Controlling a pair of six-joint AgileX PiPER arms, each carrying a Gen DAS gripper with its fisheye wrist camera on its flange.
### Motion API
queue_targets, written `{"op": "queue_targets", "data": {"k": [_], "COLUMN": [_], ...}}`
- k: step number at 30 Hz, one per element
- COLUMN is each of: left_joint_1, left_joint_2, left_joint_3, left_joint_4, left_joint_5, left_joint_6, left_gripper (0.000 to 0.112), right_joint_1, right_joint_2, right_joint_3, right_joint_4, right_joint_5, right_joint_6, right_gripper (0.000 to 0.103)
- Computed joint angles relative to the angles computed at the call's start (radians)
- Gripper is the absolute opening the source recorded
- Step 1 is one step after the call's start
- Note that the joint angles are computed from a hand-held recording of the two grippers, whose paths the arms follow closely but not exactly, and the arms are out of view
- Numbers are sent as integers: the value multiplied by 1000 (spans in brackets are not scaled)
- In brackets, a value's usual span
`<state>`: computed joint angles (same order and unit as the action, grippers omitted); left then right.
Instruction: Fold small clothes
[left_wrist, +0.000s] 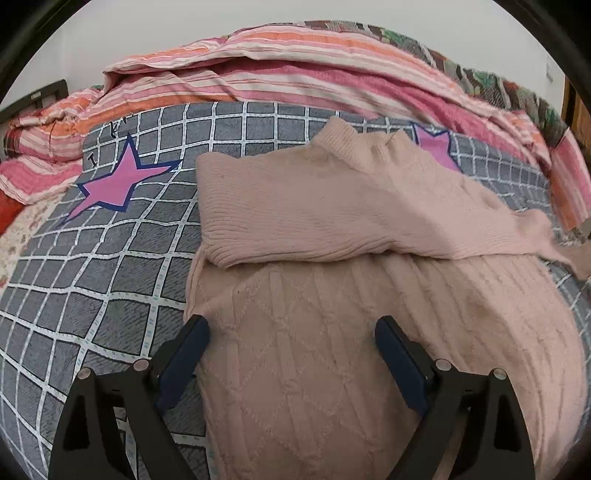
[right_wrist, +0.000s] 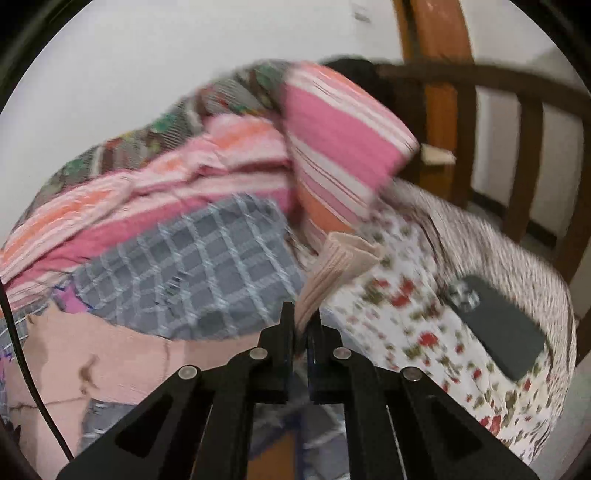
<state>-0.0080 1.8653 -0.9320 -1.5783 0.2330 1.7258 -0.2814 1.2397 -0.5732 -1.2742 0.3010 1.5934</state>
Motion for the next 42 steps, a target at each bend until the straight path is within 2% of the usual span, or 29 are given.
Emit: {"op": "queue_targets", "data": {"k": [2,5,9,13,15,18,20,23,25,26,27,29,31,33,34,37,39,41,42], "left_joint_1": [32,75,205,316,370,454,508,552,564,565,566,558,526,480,459,397,349,293,269], "left_joint_2": [-8,-46,-94,-142,-150,-144,-129,-113,-98,-91,-84,-73,-68,-55,-51,-26,-5,22,30], "left_joint_3": [0,15,22,0,-17,-30,-26,-16,-22,-29,-36,-47,-54,-72,-76,-102,-134,-183,-200], "left_joint_4": [47,85,135,253,292,310,285,263,267,279,286,290,299,330,339,331,341,381,406], "left_joint_5": [50,51,153,188,203,267,298,320,327,329,340,365,368,374,374,383,389,372,349], "left_joint_6": [-52,-145,-203,-289,-313,-298,-241,-175,-166,-180,-191,-198,-208,-244,-259,-277,-312,-403,-447], "left_gripper": [91,91,91,91,91,91,91,91,91,91,91,91,91,90,90,89,82,75,64], "right_joint_1": [165,396,654,830,876,910,934,953,960,950,941,921,927,941,944,952,933,909,880], "right_joint_2": [-7,37,203,432,572,801,955,1164,1259,1301,1316,1280,1167,1043,979,776,659,587,563], "right_joint_3": [-69,-191,-448,-745,-923,-1176,-1351,-1628,-1757,-1810,-1822,-1727,-1527,-1327,-1227,-927,-730,-608,-565], "right_joint_4": [59,74,117,141,223,388,510,705,789,872,940,1061,1025,886,803,504,312,248,275], "right_joint_5": [136,309,433,452,411,328,337,421,472,483,485,415,320,254,223,230,228,288,313], "right_joint_6": [-28,-23,-70,-151,-223,-332,-438,-630,-706,-766,-811,-902,-884,-765,-687,-387,-196,-118,-139], "right_gripper": [5,5,5,5,5,5,5,5,8,14,30,52,52,65,68,70,70,70,68]}}
